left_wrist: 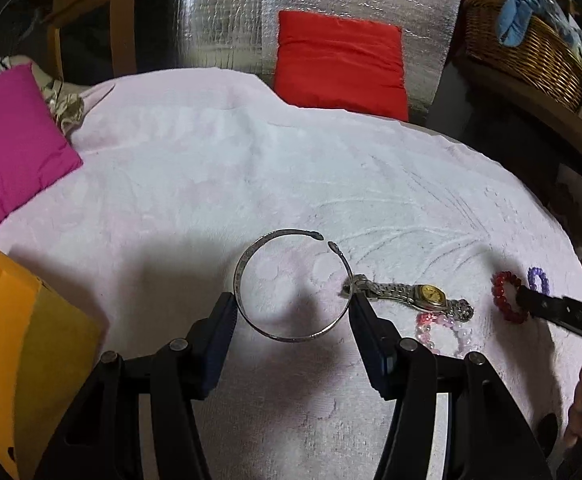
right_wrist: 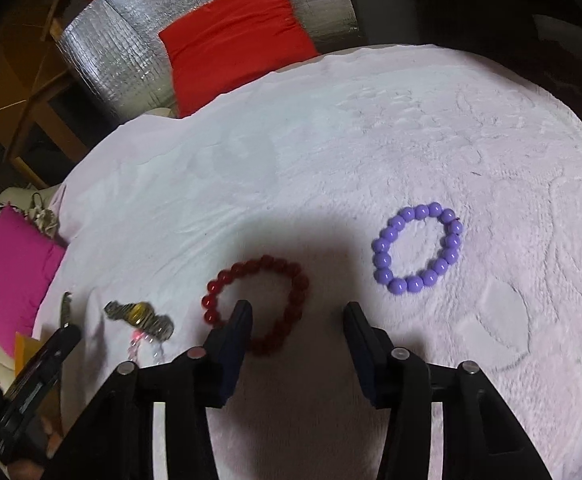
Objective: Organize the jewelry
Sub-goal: 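Grasp the red bead bracelet with the right tool while the left tool holds the bangle, then carry both to the orange box and open the right tool over it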
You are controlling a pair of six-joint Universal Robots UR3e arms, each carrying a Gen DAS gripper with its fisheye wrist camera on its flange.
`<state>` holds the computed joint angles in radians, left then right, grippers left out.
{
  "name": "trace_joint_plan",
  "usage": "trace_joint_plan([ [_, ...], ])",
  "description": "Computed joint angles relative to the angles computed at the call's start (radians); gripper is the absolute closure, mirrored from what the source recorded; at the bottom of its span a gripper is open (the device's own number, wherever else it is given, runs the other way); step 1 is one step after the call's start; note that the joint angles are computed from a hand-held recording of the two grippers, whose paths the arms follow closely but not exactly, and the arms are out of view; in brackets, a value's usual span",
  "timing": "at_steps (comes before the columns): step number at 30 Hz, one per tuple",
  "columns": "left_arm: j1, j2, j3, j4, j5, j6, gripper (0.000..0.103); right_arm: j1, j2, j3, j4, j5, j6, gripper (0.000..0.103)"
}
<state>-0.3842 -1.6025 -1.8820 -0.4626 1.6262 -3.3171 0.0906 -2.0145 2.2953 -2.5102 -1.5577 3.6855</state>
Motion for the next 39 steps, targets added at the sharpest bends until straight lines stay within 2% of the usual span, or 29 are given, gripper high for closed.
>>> trace_joint_plan([
  [3, -0.007, 0.002, 0.005, -0.007, 0.001, 0.001, 0.044, 0.043, 0.056, -0.030, -0.012, -0.079, 0.012, 0.070],
  [6, -0.010, -0.003, 0.016, -0.010, 0.003, 0.004, 0.044, 0.095, 0.121, -0.073, -0.008, -0.181, 0.007, 0.090],
  [7, -0.012, -0.002, 0.018, -0.012, 0.007, 0.004, 0.044, 0.103, 0.134, -0.080, -0.011, -0.201, 0.001, 0.093],
  [12, -0.035, -0.001, 0.027, -0.020, 0.035, 0.003, 0.044, 0.142, 0.128, -0.091, -0.013, -0.258, 0.006, 0.093],
  [24, -0.077, 0.041, 0.033, -0.043, 0.075, -0.009, 0.044, 0.165, -0.107, -0.043, -0.064, -0.254, -0.042, 0.093],
  [28, -0.103, 0.057, 0.037, -0.049, 0.098, -0.011, 0.044, 0.186, -0.176, -0.024, -0.058, -0.294, -0.050, 0.093],
  [33, -0.131, 0.067, 0.049, -0.059, 0.119, -0.014, 0.044, 0.081, -0.360, -0.004, 0.072, -0.260, -0.076, 0.093],
  [39, -0.180, 0.076, 0.063, -0.064, 0.172, -0.018, 0.044, -0.107, -0.544, -0.007, 0.239, -0.118, -0.121, 0.093],
])
